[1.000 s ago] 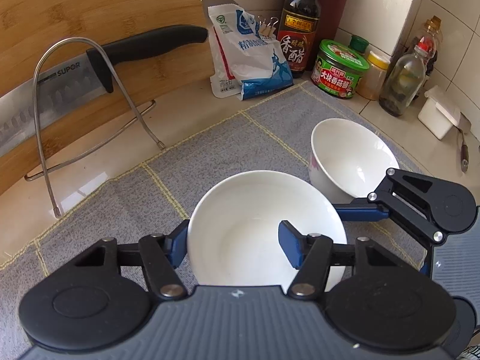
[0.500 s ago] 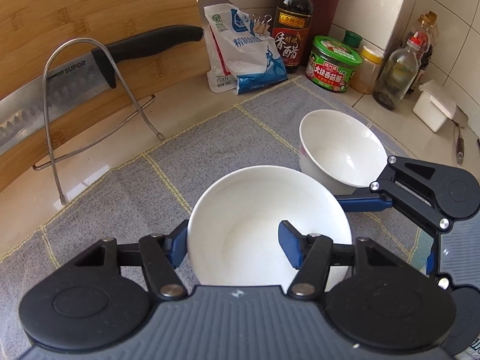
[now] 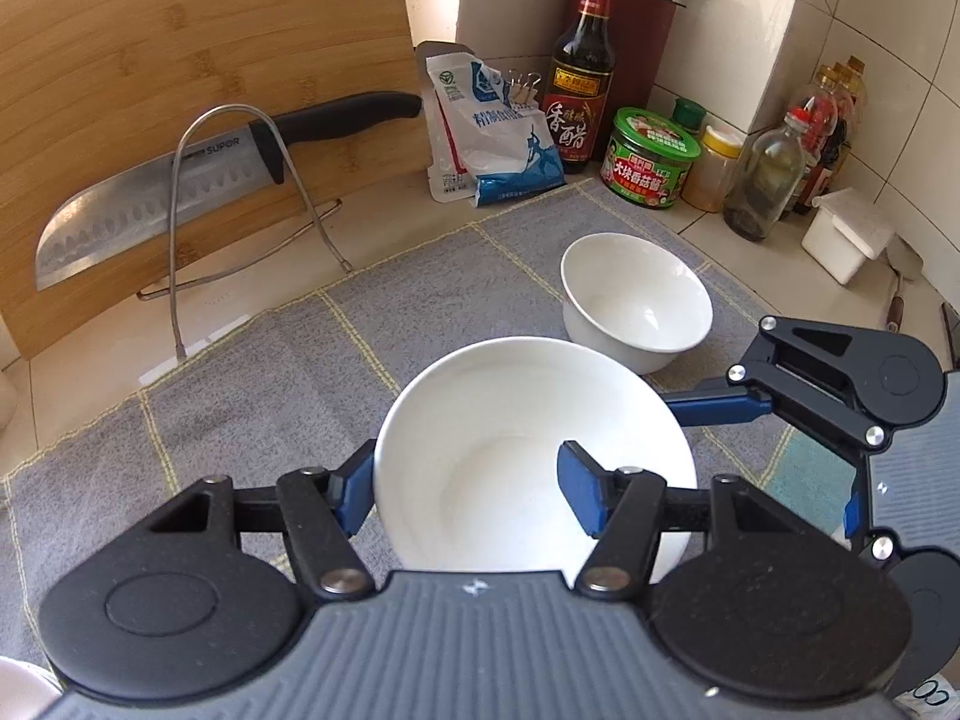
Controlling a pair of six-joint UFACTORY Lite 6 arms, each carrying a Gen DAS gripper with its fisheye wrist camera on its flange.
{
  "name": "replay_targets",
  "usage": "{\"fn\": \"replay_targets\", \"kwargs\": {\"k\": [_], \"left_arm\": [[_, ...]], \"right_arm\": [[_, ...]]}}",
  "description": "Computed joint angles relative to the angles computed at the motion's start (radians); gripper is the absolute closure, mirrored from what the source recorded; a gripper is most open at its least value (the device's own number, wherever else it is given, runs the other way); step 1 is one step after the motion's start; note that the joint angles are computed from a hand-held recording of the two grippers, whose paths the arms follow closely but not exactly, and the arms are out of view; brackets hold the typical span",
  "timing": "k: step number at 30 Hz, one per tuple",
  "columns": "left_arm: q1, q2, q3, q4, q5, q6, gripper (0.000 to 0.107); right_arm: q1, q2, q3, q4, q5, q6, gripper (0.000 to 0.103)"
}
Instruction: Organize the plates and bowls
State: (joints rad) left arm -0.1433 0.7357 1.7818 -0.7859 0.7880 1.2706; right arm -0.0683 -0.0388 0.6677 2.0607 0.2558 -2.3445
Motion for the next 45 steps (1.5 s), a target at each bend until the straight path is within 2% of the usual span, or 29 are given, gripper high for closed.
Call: {"fn": "replay_targets", "kwargs": {"k": [9,18,25,45], "left_arm": [[0.102,-0.198,-0.234,-0.048,0.001,0.080,0.045],[0.197,-0.371,-0.437,-0.074,-0.004,0.154,0.045],[0.268,-0.450,-0.539,-0.084,0.009,0.197,0.045],[0.332,-0.508,-0.665,-0.079,0.019,0.251,0.044]], "right_arm": [[0.096,-0.155,-0.071,-0.230,-0.019,0.255,0.017],[0.186,-0.240,-0.108,-0.407,-0.028,0.458,0.017],[0.213,-0.259,-0.110,-0.568,0.005,0.613,0.017],[0.242,-0.258,-0.155,-0.679,0.042,0.724,0.017]]}}
